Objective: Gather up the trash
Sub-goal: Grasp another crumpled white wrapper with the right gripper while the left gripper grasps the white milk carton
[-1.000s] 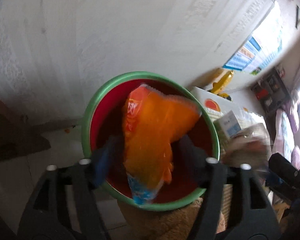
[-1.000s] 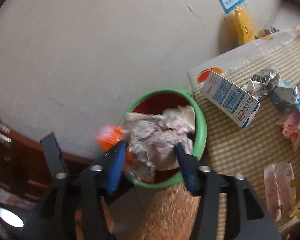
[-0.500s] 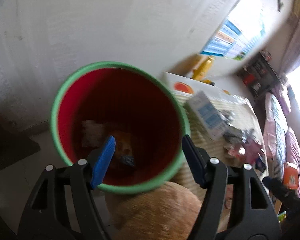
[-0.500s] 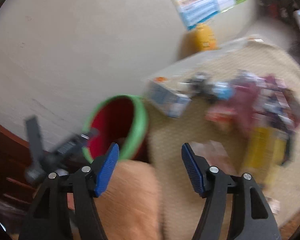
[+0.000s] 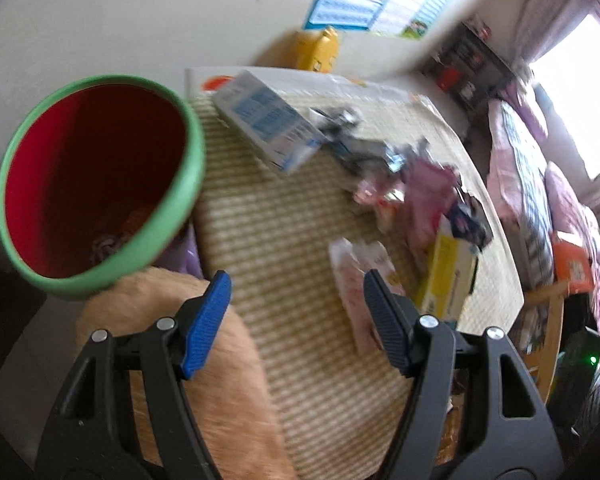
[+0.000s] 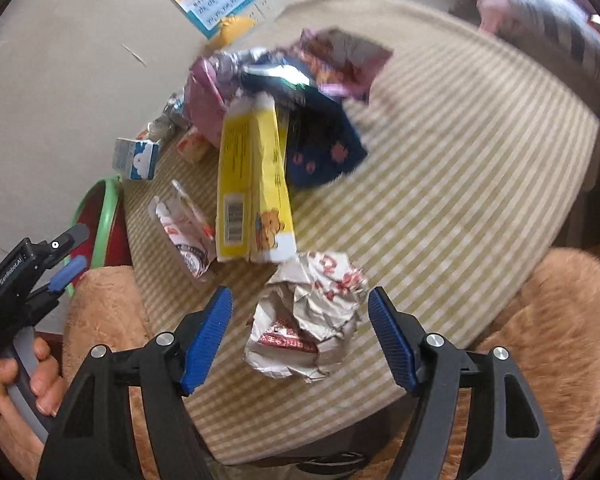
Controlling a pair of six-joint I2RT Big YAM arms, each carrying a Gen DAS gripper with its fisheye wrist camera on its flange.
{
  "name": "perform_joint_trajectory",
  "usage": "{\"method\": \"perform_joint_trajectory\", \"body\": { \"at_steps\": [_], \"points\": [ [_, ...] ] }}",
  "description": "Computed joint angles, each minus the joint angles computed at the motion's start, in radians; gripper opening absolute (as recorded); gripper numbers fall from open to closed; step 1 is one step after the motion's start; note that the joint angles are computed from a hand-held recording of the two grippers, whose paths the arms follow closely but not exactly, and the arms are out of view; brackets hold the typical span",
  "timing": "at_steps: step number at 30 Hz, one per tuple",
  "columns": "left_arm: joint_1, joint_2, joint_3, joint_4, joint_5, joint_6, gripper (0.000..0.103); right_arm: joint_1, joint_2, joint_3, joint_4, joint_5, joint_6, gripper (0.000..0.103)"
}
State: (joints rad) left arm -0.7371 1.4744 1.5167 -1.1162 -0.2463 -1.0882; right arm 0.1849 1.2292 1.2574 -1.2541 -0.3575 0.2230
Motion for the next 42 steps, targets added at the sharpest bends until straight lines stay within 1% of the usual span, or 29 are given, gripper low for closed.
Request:
{"method": "perform_joint_trajectory", "body": {
  "at_steps": [2, 5, 6, 7, 9, 12, 14, 16, 18, 20, 23, 27, 28, 29, 30, 32, 34, 36, 38, 39, 41, 42],
  "points": [
    [-0.013, 0.026, 0.026, -0.011, 0.004, 0.002, 0.066, -0.001, 0.006, -0.011, 0.0, -0.007, -0.01, 0.068],
    [-0.023, 0.068, 0.065, -0.037, 0.015, 0.009, 0.066, -0.002, -0.003, -0.027, 0.003, -0.023, -0.021, 0.052],
    [-0.023, 0.072, 0.067, -0.043, 0.003, 0.01, 0.066, -0.011, -0.006, -0.033, 0.015, -0.041, -0.027, 0.046],
    [-0.021, 0.075, 0.072, -0.053, -0.018, 0.007, 0.066, -0.017, -0.018, -0.038, 0.026, -0.053, -0.03, 0.044],
    [-0.001, 0.073, 0.074, -0.068, -0.061, -0.02, 0.066, -0.036, -0.037, -0.05, 0.044, -0.059, -0.049, 0.043],
    [0.045, 0.073, 0.079, -0.076, -0.085, -0.066, 0.066, -0.054, -0.044, -0.058, 0.052, -0.079, -0.06, 0.043],
    [0.079, 0.084, 0.096, -0.075, -0.092, -0.081, 0.066, -0.061, -0.045, -0.061, 0.052, -0.088, -0.068, 0.043],
    [0.111, 0.114, 0.135, -0.084, -0.115, -0.068, 0.066, -0.066, -0.051, -0.065, 0.055, -0.095, -0.079, 0.044],
    [0.132, 0.156, 0.191, -0.12, -0.143, -0.055, 0.066, -0.059, -0.044, -0.065, 0.07, -0.099, -0.072, 0.044],
    [0.157, 0.195, 0.236, -0.136, -0.156, -0.047, 0.067, -0.064, -0.045, -0.068, 0.075, -0.111, -0.074, 0.044],
    [0.196, 0.251, 0.291, -0.164, -0.136, -0.062, 0.067, -0.083, -0.049, -0.074, 0.07, -0.133, -0.08, 0.044],
    [0.226, 0.312, 0.347, -0.205, -0.098, -0.056, 0.067, -0.11, -0.048, -0.075, 0.059, -0.162, -0.091, 0.044],
    [0.232, 0.327, 0.359, -0.218, -0.087, -0.058, 0.068, -0.114, -0.048, -0.076, 0.057, -0.168, -0.093, 0.044],
    [0.239, 0.338, 0.364, -0.225, -0.077, -0.069, 0.073, -0.119, -0.048, -0.076, 0.053, -0.175, -0.097, 0.044],
    [0.241, 0.341, 0.363, -0.228, -0.073, -0.083, 0.076, -0.122, -0.047, -0.077, 0.053, -0.179, -0.099, 0.044],
    [0.253, 0.344, 0.353, -0.217, -0.049, -0.113, 0.076, -0.129, -0.044, -0.076, 0.049, -0.187, -0.104, 0.044],
    [0.261, 0.353, 0.357, -0.217, -0.03, -0.124, 0.076, -0.135, -0.039, -0.072, 0.04, -0.195, -0.111, 0.044],
    [0.268, 0.369, 0.371, -0.231, -0.014, -0.118, 0.078, -0.139, -0.035, -0.07, 0.035, -0.201, -0.111, 0.044],
    [0.266, 0.383, 0.392, -0.249, -0.018, -0.104, 0.078, -0.139, -0.033, -0.067, 0.033, -0.203, -0.109, 0.044],
    [0.266, 0.385, 0.396, -0.247, -0.015, -0.095, 0.073, -0.139, -0.033, -0.067, 0.034, -0.202, -0.109, 0.044],
    [0.262, 0.379, 0.392, -0.228, 0.003, -0.077, 0.057, -0.139, -0.032, -0.066, 0.035, -0.199, -0.109, 0.044],
    [0.255, 0.378, 0.393, -0.229, 0.002, -0.069, 0.057, -0.137, -0.03, -0.065, 0.038, -0.197, -0.107, 0.044]
  ]
}}
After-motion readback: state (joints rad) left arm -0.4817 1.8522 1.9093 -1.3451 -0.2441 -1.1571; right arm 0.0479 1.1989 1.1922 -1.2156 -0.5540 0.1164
